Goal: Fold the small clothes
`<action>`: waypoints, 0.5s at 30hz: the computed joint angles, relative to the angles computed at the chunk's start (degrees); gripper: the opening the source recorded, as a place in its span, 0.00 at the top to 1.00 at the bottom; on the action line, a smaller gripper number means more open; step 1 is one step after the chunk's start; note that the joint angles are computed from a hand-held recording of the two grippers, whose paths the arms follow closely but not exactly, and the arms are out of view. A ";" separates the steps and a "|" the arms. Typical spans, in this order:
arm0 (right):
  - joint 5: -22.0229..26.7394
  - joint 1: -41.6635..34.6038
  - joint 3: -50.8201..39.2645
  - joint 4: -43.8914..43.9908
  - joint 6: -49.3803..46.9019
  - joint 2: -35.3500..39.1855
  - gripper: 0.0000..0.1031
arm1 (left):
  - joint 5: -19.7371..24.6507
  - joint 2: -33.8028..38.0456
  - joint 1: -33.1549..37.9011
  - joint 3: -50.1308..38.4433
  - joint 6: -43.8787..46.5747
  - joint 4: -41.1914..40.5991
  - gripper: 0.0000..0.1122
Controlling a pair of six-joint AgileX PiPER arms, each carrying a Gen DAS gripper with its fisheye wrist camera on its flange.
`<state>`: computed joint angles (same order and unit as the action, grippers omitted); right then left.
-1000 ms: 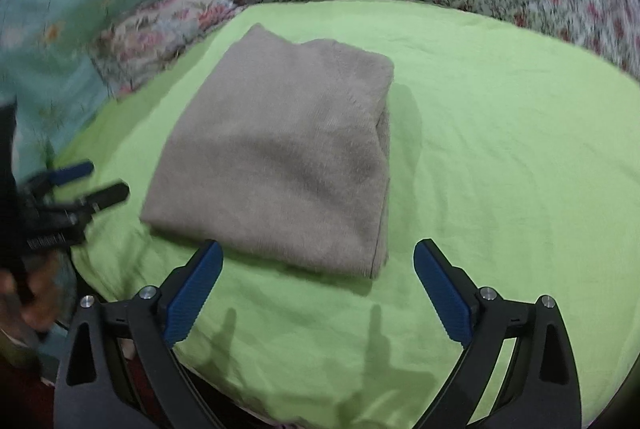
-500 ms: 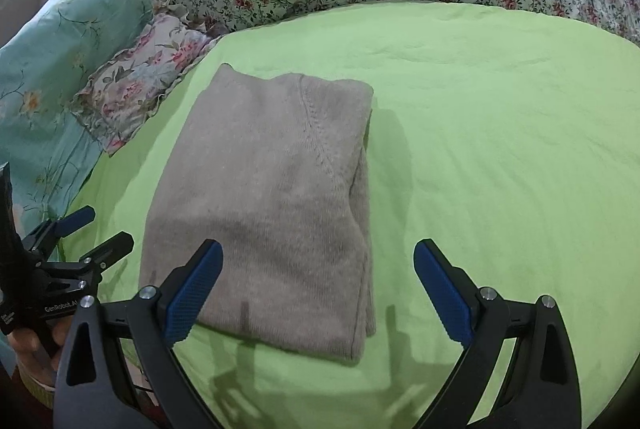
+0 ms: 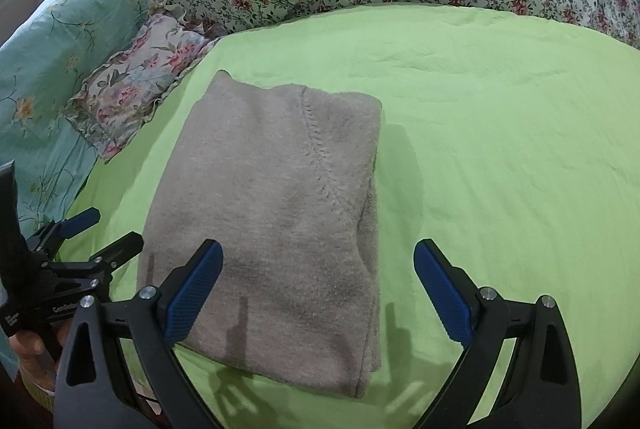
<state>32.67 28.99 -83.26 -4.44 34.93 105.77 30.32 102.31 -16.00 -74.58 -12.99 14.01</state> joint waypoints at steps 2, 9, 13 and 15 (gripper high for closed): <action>0.69 0.19 -1.12 0.26 -0.13 0.82 0.07 | 1.13 0.65 -0.27 -1.00 -1.17 0.57 0.09; 3.22 2.56 -3.78 -2.48 2.74 2.22 0.07 | 2.69 0.62 -2.67 -1.51 -9.53 8.81 0.09; 4.83 4.09 -4.18 -3.36 2.33 2.33 0.06 | 3.03 0.11 -3.64 -0.39 -11.76 11.59 0.09; 5.56 5.09 -4.12 -5.02 3.25 2.16 0.06 | 2.92 -0.20 -3.58 0.17 -11.86 11.43 0.09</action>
<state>38.24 34.07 -87.38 -9.46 38.18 107.93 33.25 102.10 -19.58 -74.41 -24.85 25.44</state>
